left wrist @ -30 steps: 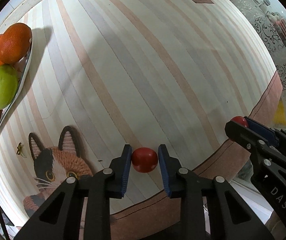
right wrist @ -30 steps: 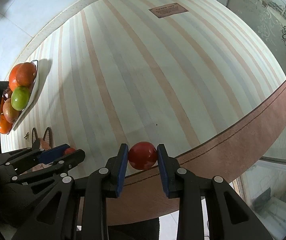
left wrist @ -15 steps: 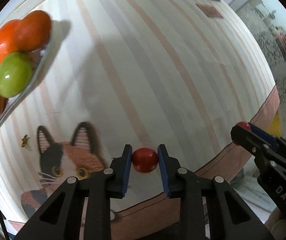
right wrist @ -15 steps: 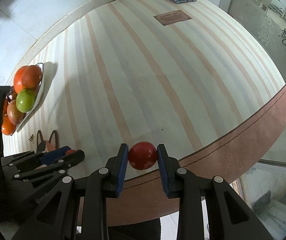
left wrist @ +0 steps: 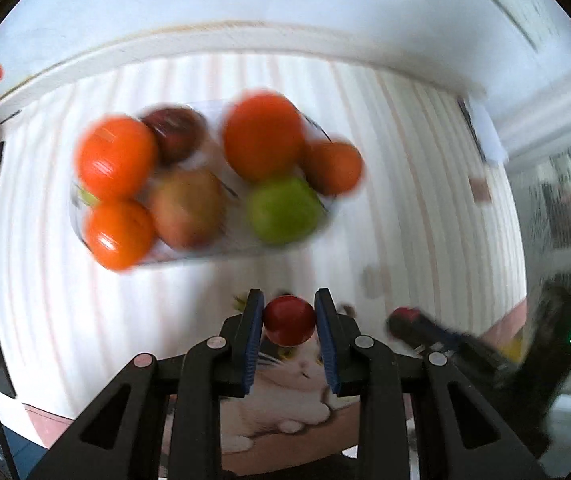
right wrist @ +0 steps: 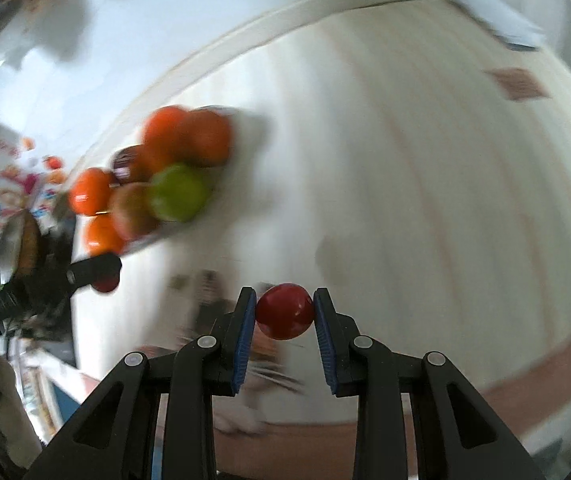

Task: Organize fruits
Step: 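Carry the tomato with the right tool while the left tool carries its tomato to the plate, then open both tools to drop the tomatoes onto the plate and lift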

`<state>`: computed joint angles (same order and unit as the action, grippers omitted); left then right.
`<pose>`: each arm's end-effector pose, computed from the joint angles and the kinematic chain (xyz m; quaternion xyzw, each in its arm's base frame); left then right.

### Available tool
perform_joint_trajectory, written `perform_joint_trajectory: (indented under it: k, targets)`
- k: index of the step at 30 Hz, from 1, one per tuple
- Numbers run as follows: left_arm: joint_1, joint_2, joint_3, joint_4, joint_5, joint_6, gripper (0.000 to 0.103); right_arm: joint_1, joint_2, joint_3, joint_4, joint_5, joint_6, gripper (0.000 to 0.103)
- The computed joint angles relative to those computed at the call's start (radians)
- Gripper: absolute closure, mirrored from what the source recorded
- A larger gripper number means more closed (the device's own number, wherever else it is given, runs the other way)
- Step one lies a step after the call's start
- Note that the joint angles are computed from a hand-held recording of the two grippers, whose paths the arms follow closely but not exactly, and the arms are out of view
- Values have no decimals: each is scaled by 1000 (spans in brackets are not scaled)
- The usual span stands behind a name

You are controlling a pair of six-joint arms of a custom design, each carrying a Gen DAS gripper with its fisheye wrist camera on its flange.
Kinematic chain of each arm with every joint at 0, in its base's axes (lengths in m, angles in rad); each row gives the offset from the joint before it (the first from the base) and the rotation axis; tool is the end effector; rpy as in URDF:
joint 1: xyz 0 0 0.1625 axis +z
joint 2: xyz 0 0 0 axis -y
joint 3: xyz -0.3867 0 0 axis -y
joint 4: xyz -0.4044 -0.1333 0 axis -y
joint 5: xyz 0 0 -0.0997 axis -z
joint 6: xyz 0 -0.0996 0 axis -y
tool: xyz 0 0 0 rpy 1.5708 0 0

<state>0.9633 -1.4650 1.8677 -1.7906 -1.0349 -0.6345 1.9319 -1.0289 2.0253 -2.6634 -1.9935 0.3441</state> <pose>-0.1315 -0.5118 0.2862 0.0112 0.9605 -0.0818 0.2657 0.2727 -0.4605 0.0735 -0.0018 -0.9767 0.1165 0.1804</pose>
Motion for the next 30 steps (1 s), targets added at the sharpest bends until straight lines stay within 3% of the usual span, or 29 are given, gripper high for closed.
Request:
perform_joint_trajectory:
  k: [3,7,12,21,24,28,30]
  targets:
    - [45,26,-85,29,-6,24,79,4,93,-66,-61,99,-32,71]
    - [96,103,-189,70,-22,60,79,21,196,-141,-135,164,-56,71]
    - [131,183,-267,110,-47,87,79,32,274,-205,-181,188,-64,71]
    - [147,255,-334,198,-25,86,75,41,335,-270,-176,154,-78,70]
    - [148,255,-334,192,-26,75,72,47,341,-283,-162,149,-93,62]
    - [134,216,-305,158,-12,77,59,57,318,-261,-196,129,-86,35]
    - [117,181,-276,144,16,74,53,63,291,-241,-205,110,-79,33]
